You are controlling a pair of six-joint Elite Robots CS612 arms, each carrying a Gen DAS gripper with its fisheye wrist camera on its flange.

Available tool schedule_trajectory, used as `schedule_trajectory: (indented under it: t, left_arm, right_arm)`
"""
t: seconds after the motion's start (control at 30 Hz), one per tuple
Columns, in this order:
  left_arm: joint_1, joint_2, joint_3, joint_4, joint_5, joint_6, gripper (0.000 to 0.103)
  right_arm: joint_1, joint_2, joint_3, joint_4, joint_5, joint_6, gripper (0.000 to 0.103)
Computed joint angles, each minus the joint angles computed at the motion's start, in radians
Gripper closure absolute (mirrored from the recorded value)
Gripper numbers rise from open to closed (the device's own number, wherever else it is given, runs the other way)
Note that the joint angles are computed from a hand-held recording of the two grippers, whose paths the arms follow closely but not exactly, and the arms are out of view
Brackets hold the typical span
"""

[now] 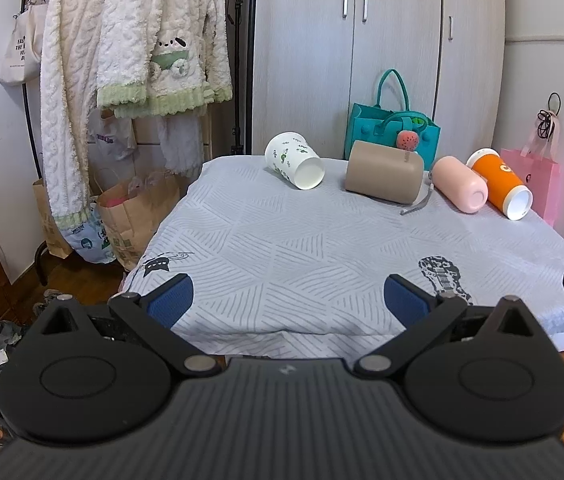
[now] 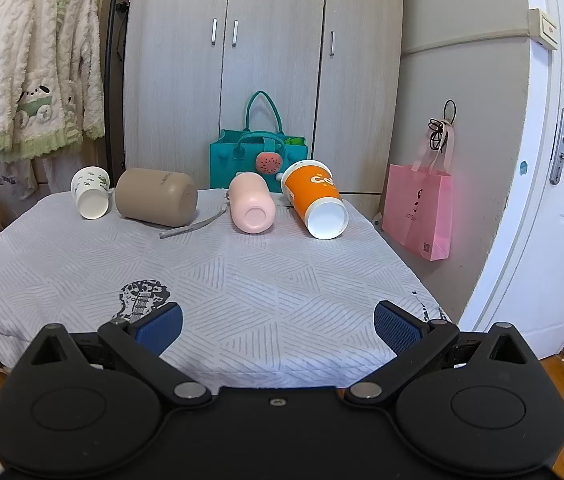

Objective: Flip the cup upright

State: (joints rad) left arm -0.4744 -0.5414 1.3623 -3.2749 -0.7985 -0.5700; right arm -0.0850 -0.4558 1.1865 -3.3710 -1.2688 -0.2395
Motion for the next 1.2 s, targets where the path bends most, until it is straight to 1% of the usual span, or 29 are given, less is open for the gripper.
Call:
schedule_trajectory:
  t: [0.17,0.33,0.47,0.6,1.2]
  left_arm:
    - [0.001,-0.003,0.003,0.000,-0.007,-0.002,0.000]
    - [-0.001,-0.010,0.013,-0.024,-0.017,0.000,0.000]
    - [-0.001,-0.011,0.016,-0.026,-0.013,0.001,0.000]
    - [0.000,-0.010,0.020,-0.049,-0.026,0.005,0.000]
    - [-0.002,-0.011,0.020,-0.048,-0.021,0.008,0.000]
  right_arm:
    - [0.000,-0.003,0.003,-0.004,0.001,0.003,0.000]
    - [0.000,-0.003,0.003,-0.003,0.001,0.004,0.000]
    - [-0.002,-0.006,0.007,-0.013,0.007,0.026,0.000]
    - [-0.005,-0.008,0.006,-0.008,0.017,0.031,0.000]
    - [-0.006,-0.007,0.007,-0.008,0.024,0.039,0.000]
